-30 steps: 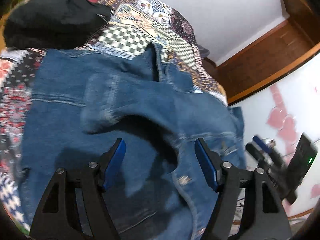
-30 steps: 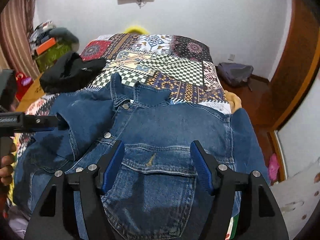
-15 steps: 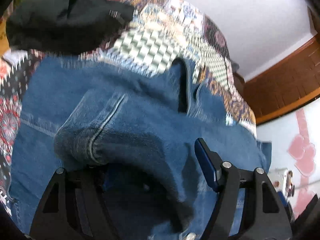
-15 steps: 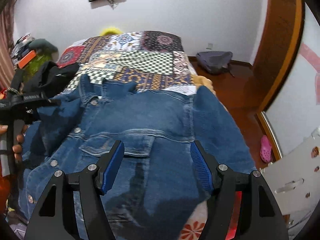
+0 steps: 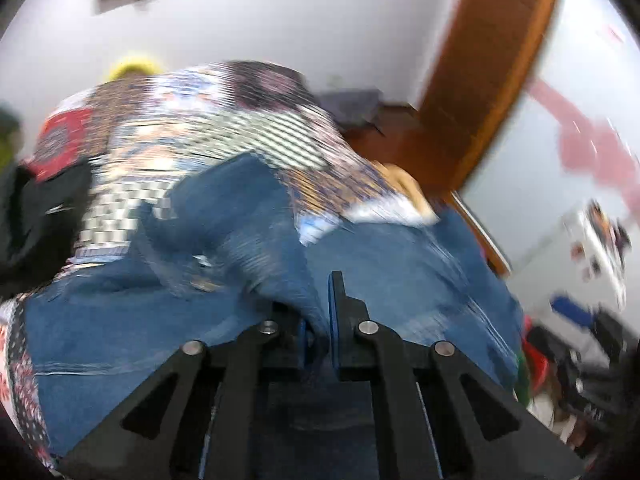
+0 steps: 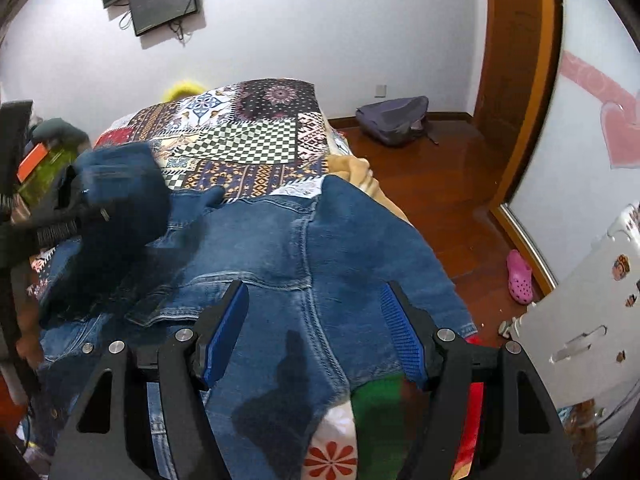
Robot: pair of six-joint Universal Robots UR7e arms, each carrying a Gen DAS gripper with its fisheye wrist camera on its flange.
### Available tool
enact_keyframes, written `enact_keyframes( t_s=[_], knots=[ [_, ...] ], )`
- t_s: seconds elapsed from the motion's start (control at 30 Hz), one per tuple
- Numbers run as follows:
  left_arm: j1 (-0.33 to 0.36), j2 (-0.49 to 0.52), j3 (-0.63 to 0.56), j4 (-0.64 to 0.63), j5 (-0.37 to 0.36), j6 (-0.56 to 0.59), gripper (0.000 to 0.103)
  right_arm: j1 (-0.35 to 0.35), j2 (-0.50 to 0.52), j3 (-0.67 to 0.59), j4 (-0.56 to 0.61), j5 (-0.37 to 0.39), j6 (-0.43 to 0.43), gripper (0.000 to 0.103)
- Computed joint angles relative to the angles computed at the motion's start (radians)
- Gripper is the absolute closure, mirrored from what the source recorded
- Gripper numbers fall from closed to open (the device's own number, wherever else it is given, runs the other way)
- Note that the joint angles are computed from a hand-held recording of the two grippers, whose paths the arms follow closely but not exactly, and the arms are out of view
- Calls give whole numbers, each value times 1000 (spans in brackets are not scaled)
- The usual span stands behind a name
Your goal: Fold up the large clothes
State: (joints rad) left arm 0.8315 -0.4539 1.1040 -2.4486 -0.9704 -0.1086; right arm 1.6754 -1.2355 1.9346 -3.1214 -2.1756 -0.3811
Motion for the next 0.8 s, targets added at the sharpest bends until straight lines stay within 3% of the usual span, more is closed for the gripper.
enact_keyframes(
  t_s=[0.17, 0.23, 0.3, 0.43, 0.63, 0.8],
  knots=[
    [-7, 47, -41, 229, -62, -2, 84, -12, -22, 17, 14, -3, 17, 38],
    [-16, 40, 2, 205, -34, 14, 77, -16, -28, 21, 22, -5, 24, 38],
    [-22, 25, 25, 185, -30, 21, 63, -21, -35, 25, 31, -5, 34, 38],
    [-13, -5, 26, 192, -133, 9, 48, -31, -52, 29, 54, 9, 64, 38],
    [-38, -60, 97, 85, -79, 52, 43, -61, -102, 30, 107, 83, 147, 38],
    [-42, -102, 164, -51, 25, 122, 33, -101, -133, 27, 148, 121, 212, 38]
  ],
)
